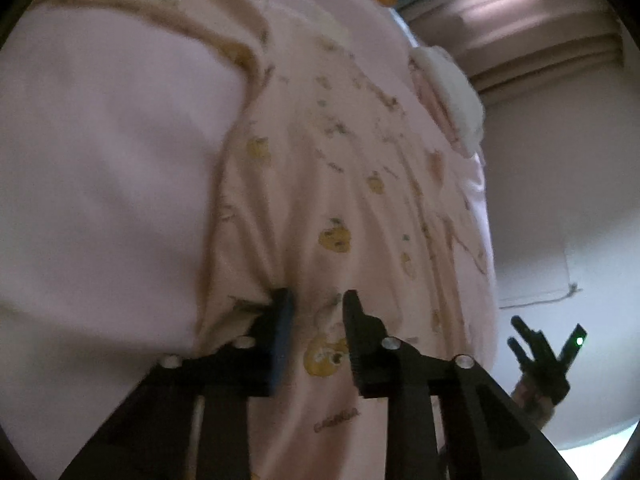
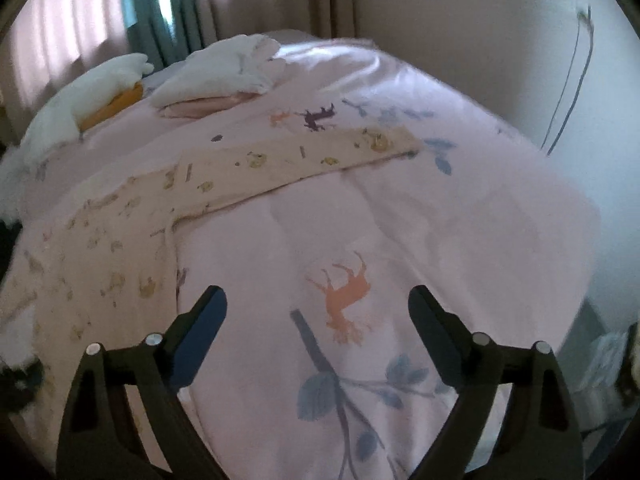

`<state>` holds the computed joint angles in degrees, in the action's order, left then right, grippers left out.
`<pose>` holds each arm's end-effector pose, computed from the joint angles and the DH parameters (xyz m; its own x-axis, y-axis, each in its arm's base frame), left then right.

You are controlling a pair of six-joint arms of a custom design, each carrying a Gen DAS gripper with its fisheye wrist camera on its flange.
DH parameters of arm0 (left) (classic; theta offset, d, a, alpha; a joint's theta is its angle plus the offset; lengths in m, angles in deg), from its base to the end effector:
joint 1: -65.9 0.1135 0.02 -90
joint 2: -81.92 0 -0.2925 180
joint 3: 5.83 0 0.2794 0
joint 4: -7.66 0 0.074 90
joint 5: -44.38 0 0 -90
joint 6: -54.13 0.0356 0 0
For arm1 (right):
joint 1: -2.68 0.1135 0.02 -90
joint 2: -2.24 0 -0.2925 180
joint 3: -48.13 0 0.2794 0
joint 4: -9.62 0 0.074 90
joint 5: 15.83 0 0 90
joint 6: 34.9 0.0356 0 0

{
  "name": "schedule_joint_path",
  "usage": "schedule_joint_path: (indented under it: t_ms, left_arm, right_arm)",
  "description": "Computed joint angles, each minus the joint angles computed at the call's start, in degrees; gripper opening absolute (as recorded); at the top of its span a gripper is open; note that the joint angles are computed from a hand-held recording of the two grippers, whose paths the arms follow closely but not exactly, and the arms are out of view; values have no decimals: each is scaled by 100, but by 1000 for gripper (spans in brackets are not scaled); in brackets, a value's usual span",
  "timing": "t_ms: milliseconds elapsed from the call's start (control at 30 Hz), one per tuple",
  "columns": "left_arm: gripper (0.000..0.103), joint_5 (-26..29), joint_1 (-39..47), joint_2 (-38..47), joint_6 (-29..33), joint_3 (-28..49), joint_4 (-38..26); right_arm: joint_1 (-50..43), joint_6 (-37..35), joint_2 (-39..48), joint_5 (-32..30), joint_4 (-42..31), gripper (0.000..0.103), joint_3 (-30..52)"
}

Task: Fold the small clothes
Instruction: 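Grasp the garment body with the left tool while the right tool grasps a sleeve cuff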

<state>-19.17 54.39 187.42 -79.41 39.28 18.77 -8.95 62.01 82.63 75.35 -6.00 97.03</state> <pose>0.2960 -0.0765 0.0722 -0.8576 -0.4548 -0.2403 -0.1757 0.6981 -0.6941 0.2780 -0.0580 0.1757 -0.6865 0.2641 -0.6775 0.3000 0.9516 0.0669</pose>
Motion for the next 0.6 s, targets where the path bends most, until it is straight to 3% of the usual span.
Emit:
schedule_joint_path:
  t_ms: [33,100,167,200,233,300,400,467,533,600]
  left_arm:
    - [12,-257,-7,-76,73,38,-254]
    - [12,-890,-23,-391,86,-47,-507]
    - [17,-1542,-49,-781,50,-159,-708]
    - [27,-1661,-33,-836,107,-97,-917]
    - [34,-1674,7,-801,146,-52,-1005]
    - [35,-1443,157,-617,98,-164,-556]
    - [35,-1377,144,-415,112,-80,-430]
    - [29,-1149,211,-359,110,-118,-264]
    - [14,-800,365,-206,128,-11,-257]
    - [8,-631,413,-191,190,6,-284]
  right_arm:
    - [-129,-16,241,-174,-85,84,226]
    - [-283,22,686,-274,-303,81,678]
    - [-358,19,996,-220,-446,81,997]
    - [-382,-37,1103,-205,-430,81,1087]
    - [-405,-124,1198,-187,-395,82,1160]
    - [-437,-366,1467,-61,-309,83,1350]
    - [-541,-591,1927,-75,-349,83,1753]
    - [-744,-593,2237,-367,-517,83,2115]
    - [-1027,-412,2599,-940,-735,83,2585]
    - [-1250,-148,2894,-1382,-862,83,2960]
